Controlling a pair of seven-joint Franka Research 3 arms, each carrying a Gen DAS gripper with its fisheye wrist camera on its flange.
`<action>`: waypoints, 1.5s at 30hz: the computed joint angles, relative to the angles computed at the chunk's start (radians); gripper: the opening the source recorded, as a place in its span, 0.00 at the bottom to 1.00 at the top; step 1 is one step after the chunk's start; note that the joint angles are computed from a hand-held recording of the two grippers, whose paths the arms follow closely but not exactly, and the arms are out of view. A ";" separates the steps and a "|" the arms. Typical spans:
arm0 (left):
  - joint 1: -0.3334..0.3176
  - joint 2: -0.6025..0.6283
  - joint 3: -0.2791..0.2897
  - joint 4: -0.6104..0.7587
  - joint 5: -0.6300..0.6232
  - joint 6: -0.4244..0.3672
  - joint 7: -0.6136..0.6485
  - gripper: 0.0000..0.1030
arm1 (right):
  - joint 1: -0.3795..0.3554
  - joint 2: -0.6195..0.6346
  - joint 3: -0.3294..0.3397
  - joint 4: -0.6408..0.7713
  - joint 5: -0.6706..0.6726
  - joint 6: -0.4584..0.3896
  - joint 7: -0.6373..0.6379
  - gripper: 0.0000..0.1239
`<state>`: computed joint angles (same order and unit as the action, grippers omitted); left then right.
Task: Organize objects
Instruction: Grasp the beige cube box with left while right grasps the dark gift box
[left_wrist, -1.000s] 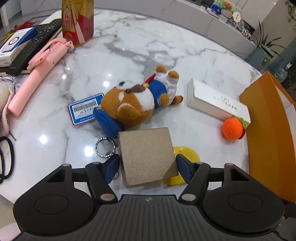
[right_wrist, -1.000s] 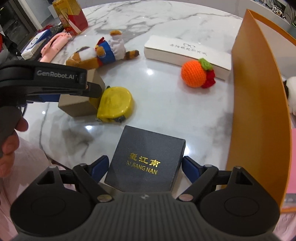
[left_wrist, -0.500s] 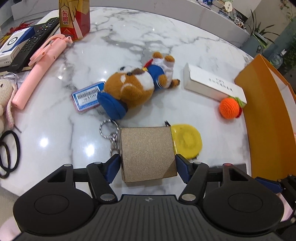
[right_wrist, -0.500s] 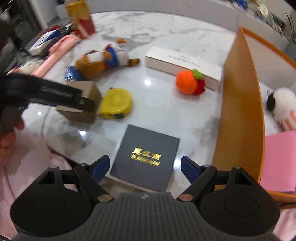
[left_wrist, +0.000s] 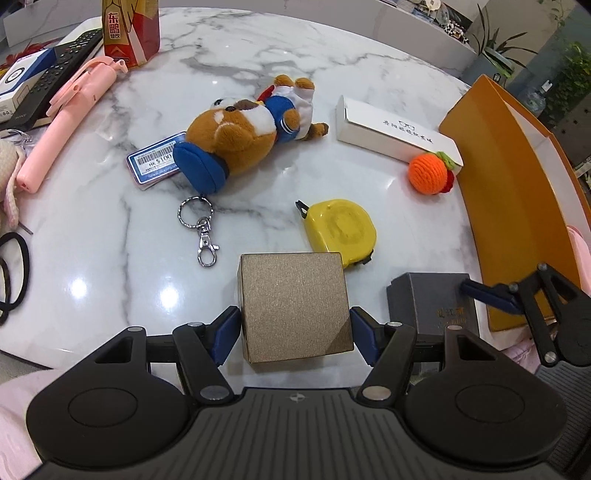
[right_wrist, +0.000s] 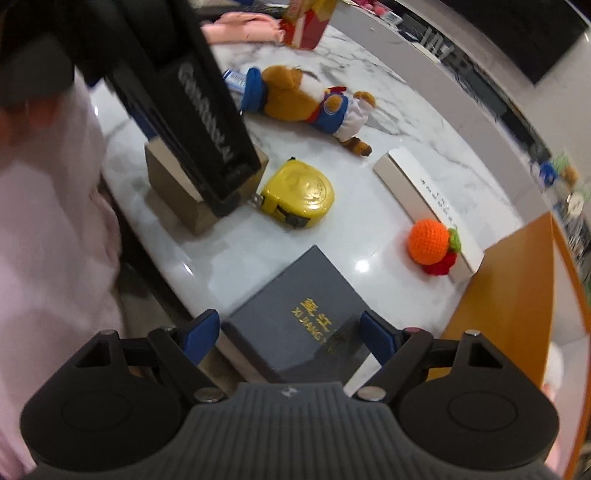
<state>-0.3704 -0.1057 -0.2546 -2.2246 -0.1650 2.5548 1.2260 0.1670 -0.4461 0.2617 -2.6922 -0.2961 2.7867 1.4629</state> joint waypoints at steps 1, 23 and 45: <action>0.000 -0.002 0.000 -0.003 -0.001 0.002 0.001 0.73 | -0.014 -0.002 0.012 -0.010 -0.019 0.021 -0.003 0.69; -0.042 -0.055 0.006 -0.065 -0.057 0.030 0.056 0.72 | 0.006 -0.185 0.045 -0.145 -0.115 0.064 -0.116 0.30; -0.047 -0.046 0.012 -0.064 -0.113 0.041 0.132 0.72 | 0.097 -0.014 -0.115 -0.050 0.220 0.018 -0.673 0.64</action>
